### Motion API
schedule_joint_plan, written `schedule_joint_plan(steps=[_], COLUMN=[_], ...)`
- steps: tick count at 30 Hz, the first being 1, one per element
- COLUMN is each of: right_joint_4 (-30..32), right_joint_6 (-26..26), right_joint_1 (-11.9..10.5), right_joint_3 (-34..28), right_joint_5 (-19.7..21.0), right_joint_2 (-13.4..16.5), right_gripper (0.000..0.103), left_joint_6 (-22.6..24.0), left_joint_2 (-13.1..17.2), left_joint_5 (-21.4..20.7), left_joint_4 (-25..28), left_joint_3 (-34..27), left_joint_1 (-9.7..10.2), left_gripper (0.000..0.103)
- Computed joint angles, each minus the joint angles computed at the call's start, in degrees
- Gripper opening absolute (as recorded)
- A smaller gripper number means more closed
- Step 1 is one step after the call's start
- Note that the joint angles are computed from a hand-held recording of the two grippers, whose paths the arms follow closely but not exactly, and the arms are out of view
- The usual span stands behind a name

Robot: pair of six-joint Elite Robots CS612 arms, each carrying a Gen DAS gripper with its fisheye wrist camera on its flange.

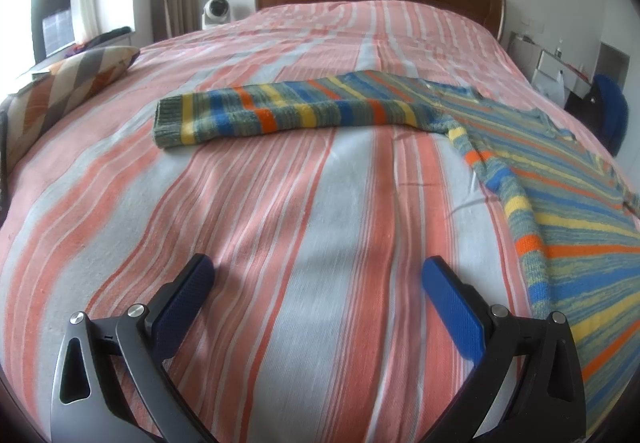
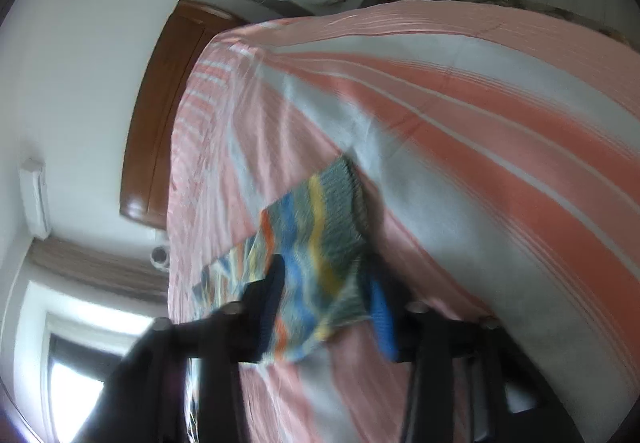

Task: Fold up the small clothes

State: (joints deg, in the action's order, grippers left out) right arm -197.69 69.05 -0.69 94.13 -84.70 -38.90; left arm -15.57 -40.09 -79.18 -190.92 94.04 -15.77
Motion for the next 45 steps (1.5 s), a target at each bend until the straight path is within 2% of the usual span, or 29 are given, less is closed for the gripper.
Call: schedule_joint_plan(steps=[1, 2, 4, 7, 10, 12, 14, 17, 19, 20, 21, 24, 27, 32, 33, 34, 35, 36, 37, 39, 42, 45], right_joint_4=[1.11, 2.19, 4.25, 9.77, 12.99, 16.03, 19.76, 26.76, 30.81, 33.78, 35.57, 32.27, 30.27, 35.78, 39.88, 42.96, 43.67, 43.04, 41.14, 38.78, 35.23, 34.64], right_joint_6=[0.75, 1.54, 0.0, -8.25, -18.75, -25.86, -30.28, -35.06, -37.01, -37.18, -36.26, -32.05, -28.16, -24.5, -24.49, -24.72, -24.56, -23.98, -23.56, -24.36, -28.09, -34.83], right_joint_1=[-0.18, -0.25, 0.22, 1.92, 4.17, 5.99, 7.55, 10.07, 11.55, 11.81, 11.97, 11.82, 10.96, 9.05, 8.83, 8.82, 8.77, 8.79, 8.79, 9.2, 9.59, 10.26], right_joint_3=[0.0, -0.28, -0.59, -2.89, -8.47, -14.38, -20.5, -32.32, -40.01, -43.57, -46.12, -46.63, -43.26, -35.9, -35.42, -34.63, -33.99, -32.48, -30.85, -28.63, -26.22, -23.71], right_joint_5=[0.26, 0.53, -1.41, -5.8, -6.03, -3.87, -1.49, 2.83, 5.42, 8.09, 12.06, 17.18, 17.17, 16.58, 14.8, 12.22, 10.62, 8.04, 6.45, 2.61, 2.18, 1.88], right_joint_2=[-0.02, 0.03, -0.84, -3.17, -3.67, -2.58, -0.53, 4.93, 9.2, 11.16, 12.93, 14.39, 13.38, 10.95, 10.99, 10.67, 10.58, 9.93, 9.09, 7.41, 5.42, 3.64], right_gripper=[0.007, 0.008, 0.008, 0.008, 0.008, 0.008, 0.008, 0.009, 0.033, 0.076, 0.081, 0.08, 0.08, 0.08, 0.073, 0.059, 0.026, 0.018, 0.019, 0.037, 0.039, 0.039], left_joint_6=[0.03, 0.0, 0.0, 0.01, 0.09, -0.01, 0.06, 0.02, 0.03, 0.01, 0.02, 0.12, 0.3, 0.34, 0.34, 0.36, 0.36, 0.37, 0.39, 0.41, 0.44, 0.41], left_joint_2=[0.01, 0.01, 0.01, 0.06, 0.07, 0.11, 0.14, 0.15, 0.16, 0.16, 0.18, 0.22, 0.32, 0.37, 0.37, 0.37, 0.37, 0.38, 0.4, 0.49, 0.49, 0.49], left_joint_5=[0.02, 0.02, 0.04, 0.06, 0.18, -0.1, -0.07, -0.14, -0.13, -0.13, -0.24, -0.24, -0.29, -0.19, -0.16, -0.15, -0.11, -0.07, -0.05, -0.08, -0.02, -0.03], left_joint_4=[0.0, -0.01, -0.04, -0.21, -0.34, -0.53, -0.49, -0.55, -0.57, -0.63, -0.65, -0.86, -1.4, -1.91, -1.92, -1.87, -1.9, -1.94, -1.91, -1.87, -1.9, -1.9], left_joint_3=[-0.02, 0.0, 0.01, -0.01, 0.04, -0.01, -0.11, -0.08, -0.09, -0.06, -0.14, -0.18, -0.26, -0.08, -0.07, -0.09, -0.06, -0.06, -0.09, -0.21, -0.21, -0.19], left_joint_1=[0.02, 0.0, -0.01, -0.02, -0.03, 0.07, 0.12, 0.12, 0.12, 0.1, 0.15, 0.2, 0.28, 0.22, 0.21, 0.21, 0.19, 0.18, 0.19, 0.2, 0.18, 0.17], left_gripper=[0.103, 0.103, 0.103, 0.103, 0.103, 0.103, 0.103, 0.103, 0.103, 0.103, 0.103, 0.102, 0.103, 0.103, 0.103, 0.103, 0.103, 0.103, 0.103, 0.103, 0.103, 0.103])
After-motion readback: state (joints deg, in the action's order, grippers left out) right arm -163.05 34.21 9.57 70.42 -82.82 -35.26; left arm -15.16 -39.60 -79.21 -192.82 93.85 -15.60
